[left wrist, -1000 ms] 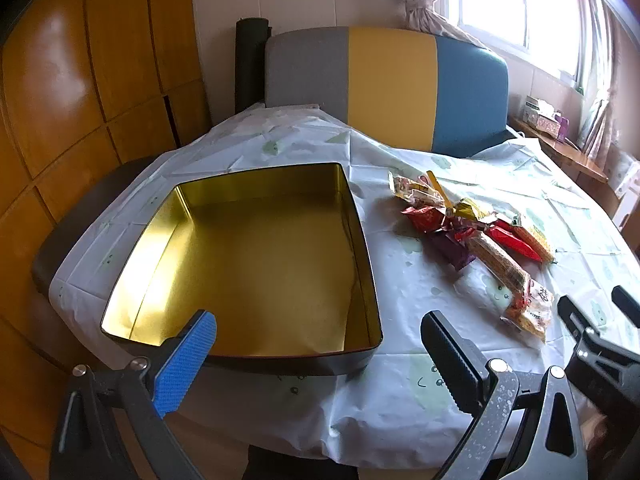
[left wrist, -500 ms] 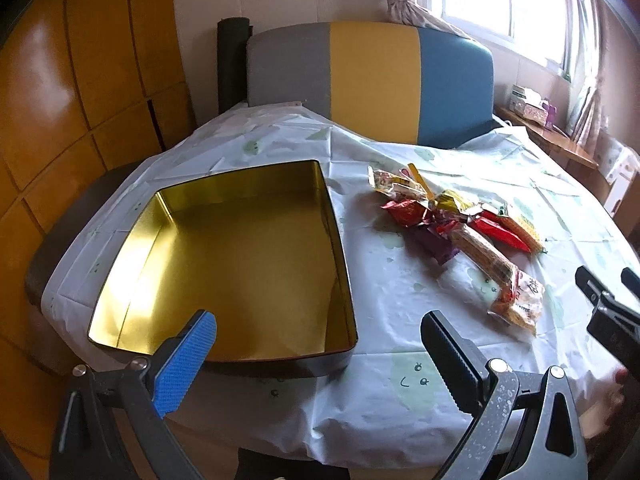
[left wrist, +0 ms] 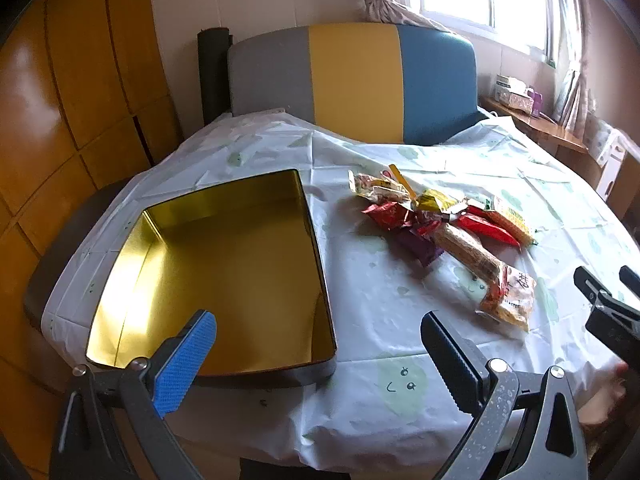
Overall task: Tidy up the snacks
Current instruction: 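Move both tools toward the snack pile beside the gold tin tray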
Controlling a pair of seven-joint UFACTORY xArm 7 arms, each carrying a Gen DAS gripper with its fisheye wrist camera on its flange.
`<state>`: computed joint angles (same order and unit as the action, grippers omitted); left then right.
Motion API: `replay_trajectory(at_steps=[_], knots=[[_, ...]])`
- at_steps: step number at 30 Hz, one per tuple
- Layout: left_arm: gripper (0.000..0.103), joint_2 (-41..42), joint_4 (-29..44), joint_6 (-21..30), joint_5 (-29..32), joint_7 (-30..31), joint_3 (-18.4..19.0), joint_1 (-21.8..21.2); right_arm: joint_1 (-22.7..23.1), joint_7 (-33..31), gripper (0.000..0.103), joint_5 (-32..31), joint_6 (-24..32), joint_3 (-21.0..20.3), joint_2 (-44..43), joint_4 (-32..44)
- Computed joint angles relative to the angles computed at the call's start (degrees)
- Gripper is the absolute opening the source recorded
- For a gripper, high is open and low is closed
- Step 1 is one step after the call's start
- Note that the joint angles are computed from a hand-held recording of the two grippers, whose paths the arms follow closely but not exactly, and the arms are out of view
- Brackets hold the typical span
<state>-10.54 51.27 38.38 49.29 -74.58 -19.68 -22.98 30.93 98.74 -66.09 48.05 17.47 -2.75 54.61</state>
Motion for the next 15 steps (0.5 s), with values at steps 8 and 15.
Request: replay_trajectory(at_steps=[8, 15], knots=[[0.103, 2.7, 1.4, -1.9, -1.7, 3.3, 0.6, -1.1, -0.8, 0.1, 0.101, 0.3, -1.3, -0.4, -0.8, -1.5], [0.103, 5.0, 3.5, -1.5, -1.1, 5.3, 1.2, -2.7, -1.6, 0.6, 0.101, 1.2, -2.1, -0.5, -1.0, -2.5]])
